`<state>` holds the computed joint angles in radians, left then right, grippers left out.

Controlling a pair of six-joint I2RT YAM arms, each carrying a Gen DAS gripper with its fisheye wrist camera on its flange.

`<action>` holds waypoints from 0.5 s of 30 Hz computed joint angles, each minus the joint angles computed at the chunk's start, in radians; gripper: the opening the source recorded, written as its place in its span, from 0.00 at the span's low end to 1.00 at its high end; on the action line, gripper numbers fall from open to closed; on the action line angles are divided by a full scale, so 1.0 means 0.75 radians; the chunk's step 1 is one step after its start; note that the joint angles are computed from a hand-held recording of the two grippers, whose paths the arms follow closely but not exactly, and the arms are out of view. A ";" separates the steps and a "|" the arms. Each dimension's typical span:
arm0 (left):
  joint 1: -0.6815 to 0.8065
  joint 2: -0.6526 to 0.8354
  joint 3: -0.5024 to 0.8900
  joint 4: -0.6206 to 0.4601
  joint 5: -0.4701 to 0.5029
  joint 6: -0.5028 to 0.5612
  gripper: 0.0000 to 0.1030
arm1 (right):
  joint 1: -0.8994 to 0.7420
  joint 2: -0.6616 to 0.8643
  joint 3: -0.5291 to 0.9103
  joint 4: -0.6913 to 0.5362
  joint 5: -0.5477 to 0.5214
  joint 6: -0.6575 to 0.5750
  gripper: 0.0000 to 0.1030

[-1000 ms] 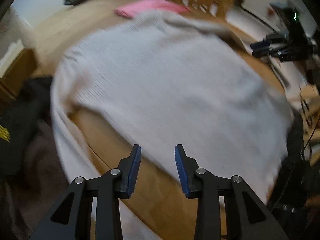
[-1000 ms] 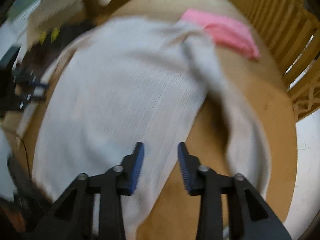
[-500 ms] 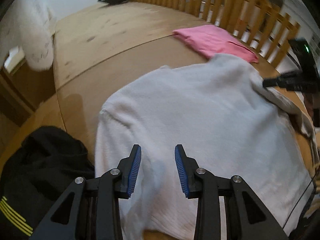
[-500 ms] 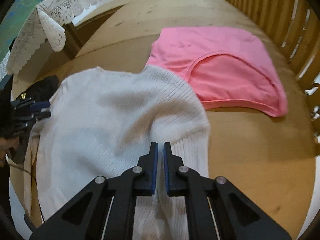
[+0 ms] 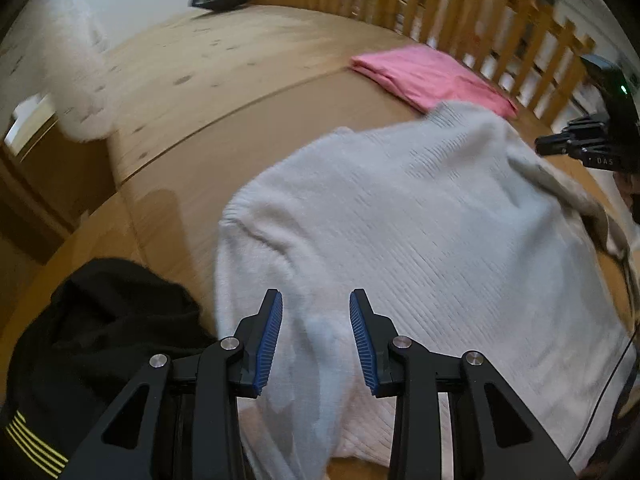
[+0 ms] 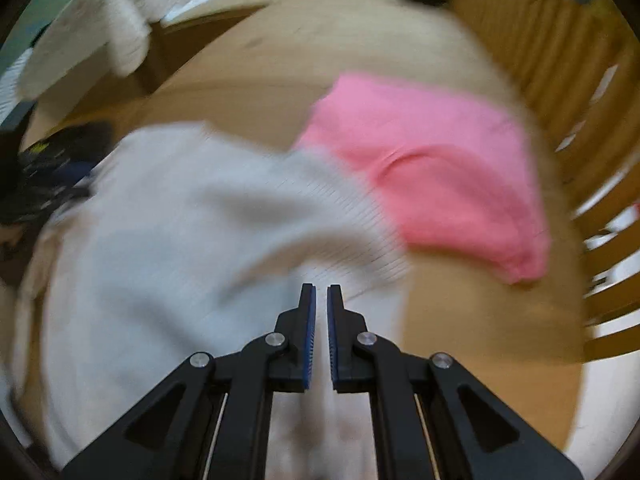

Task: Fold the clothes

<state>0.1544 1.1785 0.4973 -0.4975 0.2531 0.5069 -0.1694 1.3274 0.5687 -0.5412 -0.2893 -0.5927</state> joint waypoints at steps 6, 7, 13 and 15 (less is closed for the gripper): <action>-0.009 0.151 0.002 0.119 -0.056 -0.053 0.35 | 0.077 0.074 -0.050 0.343 0.358 0.104 0.02; -0.005 0.133 0.004 0.106 -0.071 -0.048 0.35 | 0.064 0.081 -0.037 0.348 0.360 0.114 0.02; 0.182 -0.096 0.005 -0.117 0.020 0.095 0.33 | 0.279 -0.117 -0.161 0.275 0.316 0.106 0.02; 0.268 -0.210 -0.014 -0.233 0.052 0.190 0.33 | 0.397 -0.084 -0.198 0.316 0.388 0.127 0.02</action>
<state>0.3553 1.0210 0.4864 -0.6722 0.2923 0.6491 0.1283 1.2641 0.4204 -0.3039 0.0021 -0.4973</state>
